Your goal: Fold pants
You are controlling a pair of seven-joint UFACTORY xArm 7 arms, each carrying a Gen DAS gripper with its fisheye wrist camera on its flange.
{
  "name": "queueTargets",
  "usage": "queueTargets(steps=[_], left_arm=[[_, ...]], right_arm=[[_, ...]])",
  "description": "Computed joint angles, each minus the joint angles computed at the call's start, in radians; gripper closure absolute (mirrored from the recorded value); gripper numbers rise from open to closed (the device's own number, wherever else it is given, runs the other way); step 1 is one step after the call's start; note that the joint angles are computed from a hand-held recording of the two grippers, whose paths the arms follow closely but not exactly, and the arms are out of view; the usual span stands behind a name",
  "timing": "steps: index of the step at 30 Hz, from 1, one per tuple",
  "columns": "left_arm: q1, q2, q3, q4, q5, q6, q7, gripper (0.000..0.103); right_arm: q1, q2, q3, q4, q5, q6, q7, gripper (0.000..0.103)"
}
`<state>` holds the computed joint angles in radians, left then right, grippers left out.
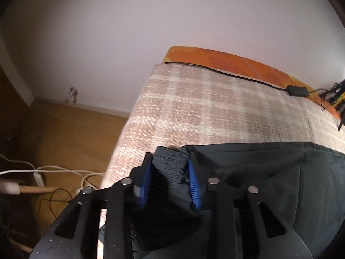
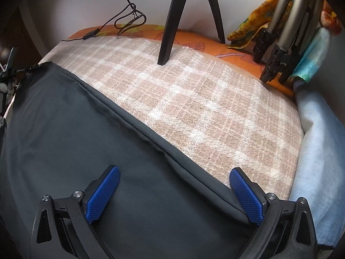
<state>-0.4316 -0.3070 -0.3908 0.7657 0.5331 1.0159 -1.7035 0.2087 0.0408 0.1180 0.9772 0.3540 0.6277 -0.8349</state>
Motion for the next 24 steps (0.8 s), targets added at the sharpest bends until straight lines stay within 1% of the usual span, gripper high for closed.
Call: queueTargets(steps=[1, 2, 3, 4, 5, 6, 8, 10, 14, 16, 19, 21, 24], left_arm=[[-0.002, 0.001, -0.002, 0.002, 0.003, 0.0, 0.004, 0.077], [-0.003, -0.002, -0.002, 0.0, 0.003, -0.006, 0.001, 0.078], [-0.004, -0.012, -0.002, -0.01, 0.005, -0.018, -0.01, 0.079], [-0.003, -0.024, -0.005, -0.019, 0.01, -0.038, -0.027, 0.079], [0.002, -0.039, -0.001, -0.038, 0.018, -0.063, -0.033, 0.08], [0.005, -0.053, -0.01, -0.045, 0.028, -0.07, -0.044, 0.081], [0.014, -0.057, -0.025, -0.041, 0.047, -0.072, -0.054, 0.081], [0.015, -0.076, -0.036, -0.041, 0.051, -0.066, -0.062, 0.082], [0.012, -0.138, -0.071, -0.042, 0.059, -0.04, -0.086, 0.082], [0.009, -0.169, -0.095, -0.034, 0.053, -0.012, -0.089, 0.083], [-0.007, -0.221, -0.146, -0.015, 0.04, 0.051, -0.091, 0.083], [-0.019, -0.263, -0.18, -0.007, 0.029, 0.089, -0.094, 0.083], [-0.036, -0.321, -0.244, 0.013, -0.003, 0.161, -0.107, 0.083]], right_arm=[[-0.002, -0.013, 0.001, -0.01, 0.02, 0.005, -0.02, 0.011], [0.0, -0.022, 0.002, -0.018, 0.032, 0.005, -0.034, 0.022], [0.002, -0.035, 0.002, -0.028, 0.048, 0.008, -0.057, 0.037], [0.005, -0.053, 0.002, -0.042, 0.059, 0.015, -0.072, 0.047], [0.009, -0.071, 0.001, -0.055, 0.054, 0.018, -0.074, 0.068], [0.013, -0.082, -0.001, -0.061, 0.048, 0.028, -0.072, 0.085], [0.023, -0.114, -0.003, -0.084, 0.024, 0.024, -0.061, 0.096], [0.034, -0.153, -0.005, -0.119, 0.002, -0.008, -0.048, 0.1], [0.057, -0.244, -0.029, -0.162, 0.039, -0.035, -0.04, 0.102], [0.068, -0.294, -0.043, -0.182, 0.046, -0.039, -0.04, 0.102], [0.082, -0.385, -0.064, -0.213, 0.044, -0.028, -0.035, 0.102], [0.096, -0.477, -0.094, -0.247, 0.056, 0.009, -0.044, 0.102], [0.108, -0.604, -0.115, -0.294, 0.046, 0.051, -0.028, 0.102]])
